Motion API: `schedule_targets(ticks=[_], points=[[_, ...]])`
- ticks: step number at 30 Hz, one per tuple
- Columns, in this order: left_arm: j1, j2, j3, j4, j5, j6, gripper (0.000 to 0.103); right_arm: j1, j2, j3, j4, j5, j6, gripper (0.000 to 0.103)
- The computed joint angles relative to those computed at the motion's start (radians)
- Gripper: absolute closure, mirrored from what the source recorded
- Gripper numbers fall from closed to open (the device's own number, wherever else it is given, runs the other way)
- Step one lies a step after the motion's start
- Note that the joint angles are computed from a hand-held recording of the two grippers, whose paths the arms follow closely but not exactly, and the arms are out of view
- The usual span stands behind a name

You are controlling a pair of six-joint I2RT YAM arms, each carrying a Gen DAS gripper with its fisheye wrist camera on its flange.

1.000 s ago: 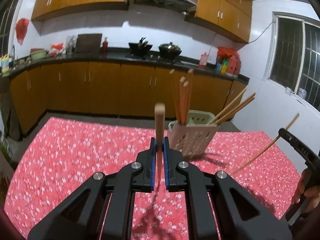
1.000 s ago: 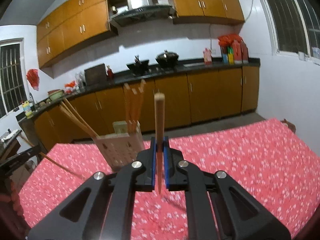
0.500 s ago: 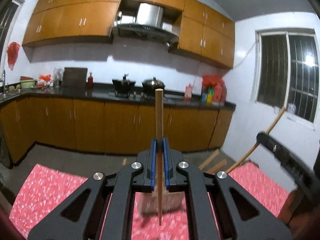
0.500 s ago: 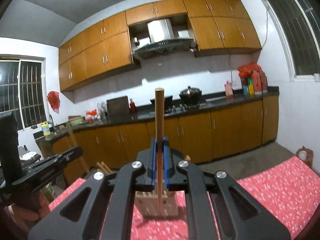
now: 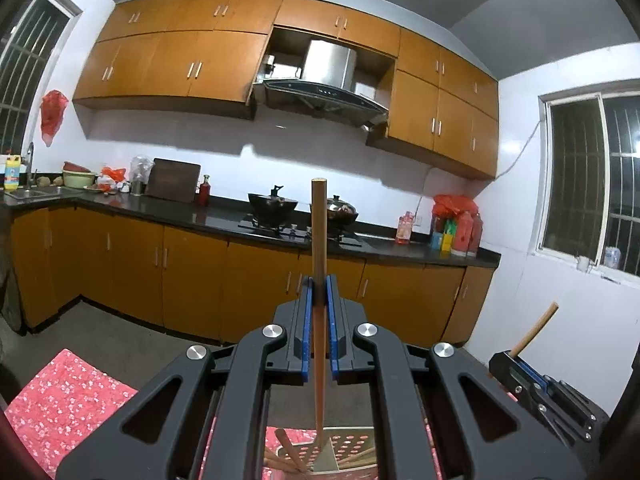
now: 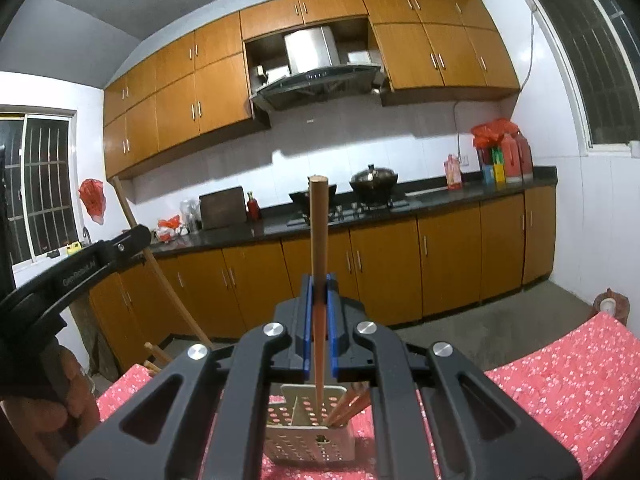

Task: Organize utensils
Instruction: 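Open the left tool into the holder while the right tool drops its chopstick in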

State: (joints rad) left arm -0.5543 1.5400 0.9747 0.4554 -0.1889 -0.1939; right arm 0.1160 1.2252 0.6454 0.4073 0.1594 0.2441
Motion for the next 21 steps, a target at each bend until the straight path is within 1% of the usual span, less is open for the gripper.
schedule_targets(ticks=[4, 8, 9, 10, 11, 12, 13, 14, 17, 21], points=[[-0.006, 0.046, 0.012, -0.022, 0.004, 0.007, 0.096, 0.009, 0.044, 0.002, 0.018, -0.003, 0.003, 0.095], [0.003, 0.065, 0.021, -0.057, 0.036, 0.0, 0.095, 0.019, 0.067, 0.016, -0.008, -0.017, 0.016, 0.093], [0.004, 0.063, 0.016, -0.056, 0.041, -0.004, 0.095, 0.02, 0.066, 0.016, -0.012, -0.022, 0.021, 0.088], [0.006, 0.056, 0.008, -0.055, 0.05, -0.004, 0.095, 0.021, 0.06, 0.013, -0.016, -0.02, 0.025, 0.08], [0.007, 0.047, 0.0, -0.055, 0.056, -0.004, 0.089, 0.023, 0.052, 0.008, -0.014, -0.016, 0.028, 0.074], [0.006, 0.035, -0.008, -0.054, 0.053, -0.004, 0.083, 0.025, 0.039, -0.001, -0.011, -0.011, 0.03, 0.073], [0.007, 0.029, -0.009, -0.053, 0.049, -0.004, 0.064, 0.026, 0.029, -0.003, -0.016, -0.009, 0.03, 0.073], [0.008, 0.011, -0.024, -0.042, 0.044, -0.005, 0.055, 0.026, 0.016, -0.006, -0.021, -0.009, 0.032, 0.073], [0.011, -0.038, -0.045, -0.05, 0.04, -0.006, 0.055, 0.026, -0.039, -0.025, -0.04, -0.004, 0.033, 0.07], [0.032, -0.135, -0.098, -0.08, 0.046, -0.007, 0.055, 0.041, -0.167, -0.084, -0.074, 0.03, 0.029, 0.059]])
